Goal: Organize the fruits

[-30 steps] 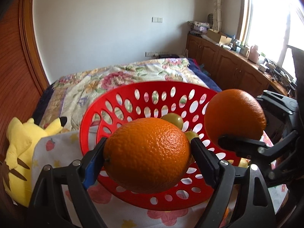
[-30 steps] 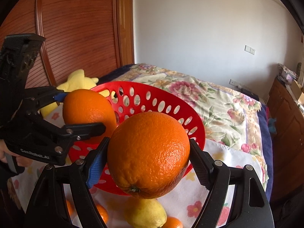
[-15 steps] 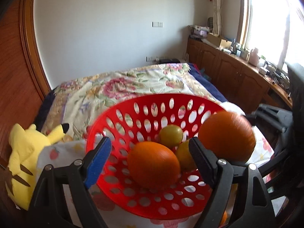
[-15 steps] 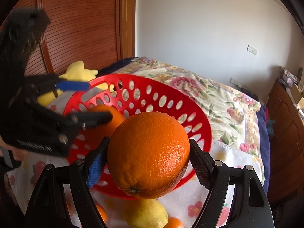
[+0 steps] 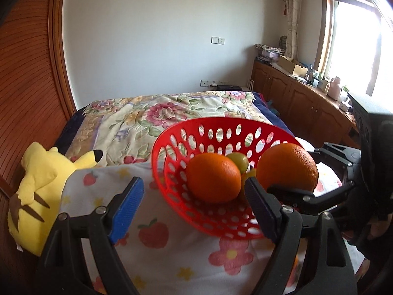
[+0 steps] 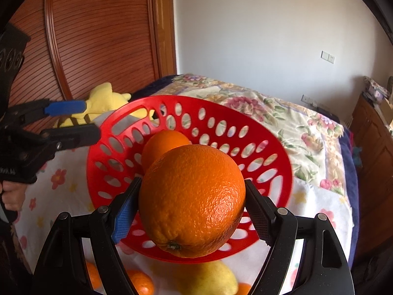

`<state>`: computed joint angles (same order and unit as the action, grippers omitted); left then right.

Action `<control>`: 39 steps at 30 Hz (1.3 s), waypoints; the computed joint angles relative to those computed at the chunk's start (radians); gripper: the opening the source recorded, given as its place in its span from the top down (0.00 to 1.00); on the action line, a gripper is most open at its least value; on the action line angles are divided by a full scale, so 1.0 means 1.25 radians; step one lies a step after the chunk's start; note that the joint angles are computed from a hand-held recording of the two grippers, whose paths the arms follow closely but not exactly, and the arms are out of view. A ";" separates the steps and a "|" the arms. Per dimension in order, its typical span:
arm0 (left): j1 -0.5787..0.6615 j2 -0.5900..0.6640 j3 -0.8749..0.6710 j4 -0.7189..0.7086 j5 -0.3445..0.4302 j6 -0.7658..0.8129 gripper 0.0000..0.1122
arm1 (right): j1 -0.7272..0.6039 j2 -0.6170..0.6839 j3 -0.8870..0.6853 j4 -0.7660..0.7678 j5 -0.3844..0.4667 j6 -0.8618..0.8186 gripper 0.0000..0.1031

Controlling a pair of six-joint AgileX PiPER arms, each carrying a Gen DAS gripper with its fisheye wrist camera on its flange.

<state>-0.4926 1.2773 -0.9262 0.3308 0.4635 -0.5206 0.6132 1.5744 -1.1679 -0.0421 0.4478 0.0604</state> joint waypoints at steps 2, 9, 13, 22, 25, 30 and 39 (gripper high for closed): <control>-0.014 -0.021 0.028 0.041 0.002 -0.044 0.25 | 0.014 -0.002 0.006 -0.013 -0.001 0.019 0.20; 0.000 -0.089 0.101 0.008 -0.011 -0.026 0.25 | 0.059 0.002 0.007 -0.117 0.011 0.140 0.20; 0.002 -0.113 0.124 0.007 -0.009 -0.031 0.25 | 0.046 0.007 0.000 -0.063 0.012 0.111 0.20; -0.050 -0.154 0.145 0.063 0.030 -0.096 0.25 | 0.047 0.023 0.008 -0.072 0.002 0.130 0.20; -0.083 -0.166 0.147 0.111 0.055 -0.141 0.25 | 0.048 0.019 0.012 -0.081 0.001 0.147 0.20; -0.128 -0.189 0.159 0.156 0.081 -0.205 0.25 | 0.066 -0.012 0.031 -0.135 -0.006 0.199 0.16; -0.248 -0.212 0.203 0.278 0.125 -0.370 0.25 | 0.122 -0.133 0.133 -0.382 -0.015 0.502 0.15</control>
<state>-0.8024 1.0128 -0.6728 0.6786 0.6202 -0.9830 0.7656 1.4078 -1.0015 -0.5191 0.4291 0.6881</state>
